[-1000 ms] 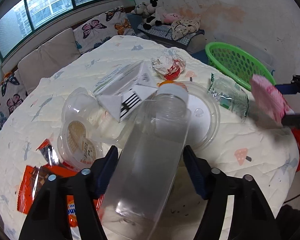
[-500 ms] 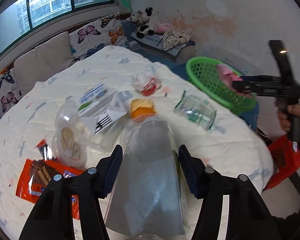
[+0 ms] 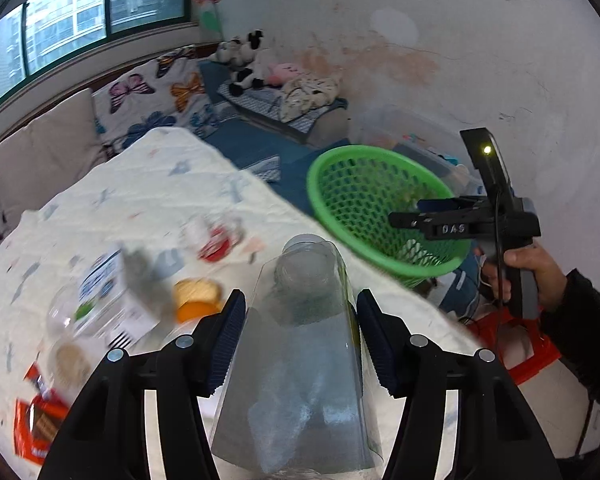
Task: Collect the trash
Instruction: 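Drop the pink pack into the green basket with the right tool while the left carries the bottle, then release the clear bottle into the green basket with the left tool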
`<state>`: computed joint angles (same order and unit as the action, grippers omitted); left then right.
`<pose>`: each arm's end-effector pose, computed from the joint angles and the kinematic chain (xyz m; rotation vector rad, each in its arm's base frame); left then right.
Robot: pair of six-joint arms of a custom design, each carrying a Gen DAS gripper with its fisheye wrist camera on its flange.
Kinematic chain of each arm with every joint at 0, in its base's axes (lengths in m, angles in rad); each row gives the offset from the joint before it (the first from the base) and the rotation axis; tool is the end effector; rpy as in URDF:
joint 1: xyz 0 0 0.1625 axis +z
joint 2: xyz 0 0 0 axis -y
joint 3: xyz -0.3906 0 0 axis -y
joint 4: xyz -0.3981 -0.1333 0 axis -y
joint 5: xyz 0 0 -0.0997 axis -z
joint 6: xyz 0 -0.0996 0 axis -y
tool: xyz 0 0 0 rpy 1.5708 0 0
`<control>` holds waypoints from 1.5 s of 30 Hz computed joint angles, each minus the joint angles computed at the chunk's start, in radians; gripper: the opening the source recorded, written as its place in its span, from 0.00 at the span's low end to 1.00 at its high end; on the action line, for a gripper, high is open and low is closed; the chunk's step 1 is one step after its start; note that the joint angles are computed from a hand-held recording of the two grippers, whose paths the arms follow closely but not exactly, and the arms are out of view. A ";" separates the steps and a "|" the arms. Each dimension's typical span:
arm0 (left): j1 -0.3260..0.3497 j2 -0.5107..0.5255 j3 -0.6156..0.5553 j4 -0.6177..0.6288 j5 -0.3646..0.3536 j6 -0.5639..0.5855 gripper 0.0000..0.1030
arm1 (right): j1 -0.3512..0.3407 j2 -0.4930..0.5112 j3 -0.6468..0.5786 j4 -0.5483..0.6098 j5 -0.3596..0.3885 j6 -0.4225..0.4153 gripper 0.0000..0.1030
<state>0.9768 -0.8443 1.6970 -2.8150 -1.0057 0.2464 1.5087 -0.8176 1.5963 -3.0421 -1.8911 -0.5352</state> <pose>-0.2067 -0.6395 0.1150 0.9176 2.4181 -0.6339 0.0591 -0.6926 0.1587 0.4511 -2.5028 0.7549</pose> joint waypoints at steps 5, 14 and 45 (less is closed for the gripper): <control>-0.010 0.082 -0.096 0.046 -0.037 0.008 0.54 | -0.021 -0.049 0.046 -0.015 0.028 0.002 0.82; -0.037 0.268 -0.303 0.159 -0.064 0.027 0.54 | -0.050 -0.157 0.181 -0.161 0.046 -0.039 0.82; -0.075 0.231 -0.183 0.005 0.135 -0.079 0.76 | -0.037 -0.234 0.346 -0.256 0.082 -0.047 0.83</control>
